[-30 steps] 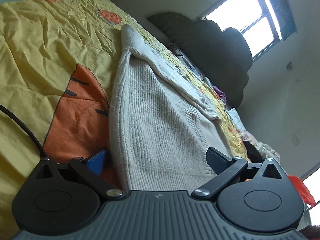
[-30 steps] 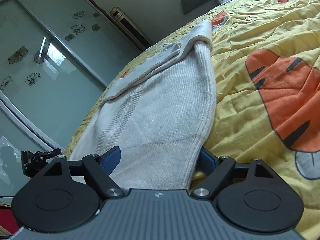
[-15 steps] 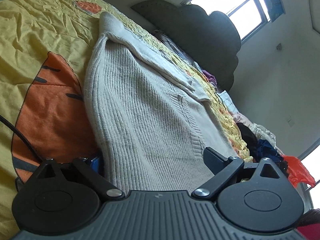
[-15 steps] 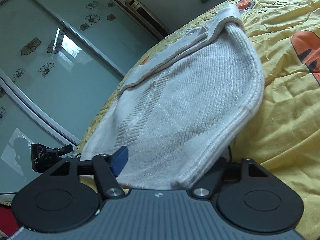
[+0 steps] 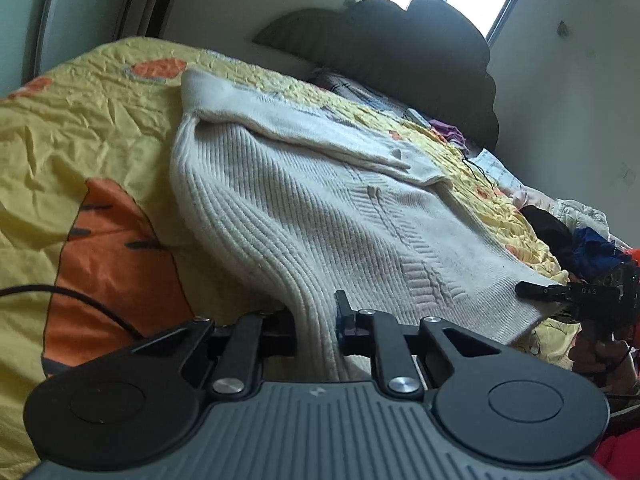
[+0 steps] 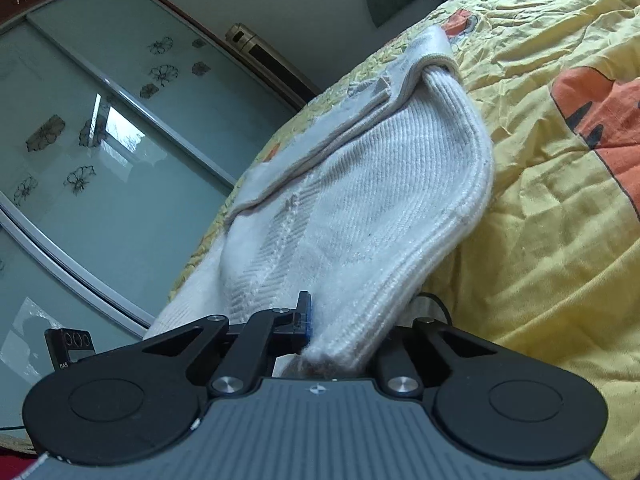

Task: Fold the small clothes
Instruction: 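Close both grippers on the cardigan hem, then lift the hem with both grippers and fold it toward the collar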

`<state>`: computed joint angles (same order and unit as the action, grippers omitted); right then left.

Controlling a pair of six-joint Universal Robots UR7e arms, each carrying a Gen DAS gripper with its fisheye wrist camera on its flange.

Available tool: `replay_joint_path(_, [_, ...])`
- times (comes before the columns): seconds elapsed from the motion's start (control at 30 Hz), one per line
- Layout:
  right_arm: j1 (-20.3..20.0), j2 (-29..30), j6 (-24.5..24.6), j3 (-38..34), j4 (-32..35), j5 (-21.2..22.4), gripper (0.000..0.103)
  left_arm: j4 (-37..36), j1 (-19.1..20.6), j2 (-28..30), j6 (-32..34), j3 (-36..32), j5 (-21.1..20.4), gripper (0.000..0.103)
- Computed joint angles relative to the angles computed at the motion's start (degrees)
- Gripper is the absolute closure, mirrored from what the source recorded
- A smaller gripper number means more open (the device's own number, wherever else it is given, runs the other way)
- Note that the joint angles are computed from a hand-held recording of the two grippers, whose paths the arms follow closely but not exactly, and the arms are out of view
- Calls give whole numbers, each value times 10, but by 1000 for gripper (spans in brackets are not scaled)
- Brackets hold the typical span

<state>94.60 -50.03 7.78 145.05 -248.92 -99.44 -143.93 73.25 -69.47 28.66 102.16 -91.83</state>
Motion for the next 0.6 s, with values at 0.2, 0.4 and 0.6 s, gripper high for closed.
replay_joint_path(0.2, [22,-11,-14,-13,2,-17,90,-75,-9,-6,5,26,-6,87])
replay_joint_path(0.4, [40,-13,-23,-26,11,-44,90,-131,-15,-8,9,42,-15,87])
replay_joint_path(0.6, [43,-22,-45,-38,7,-34,90,-169,-17,6,-24,33,-40,87])
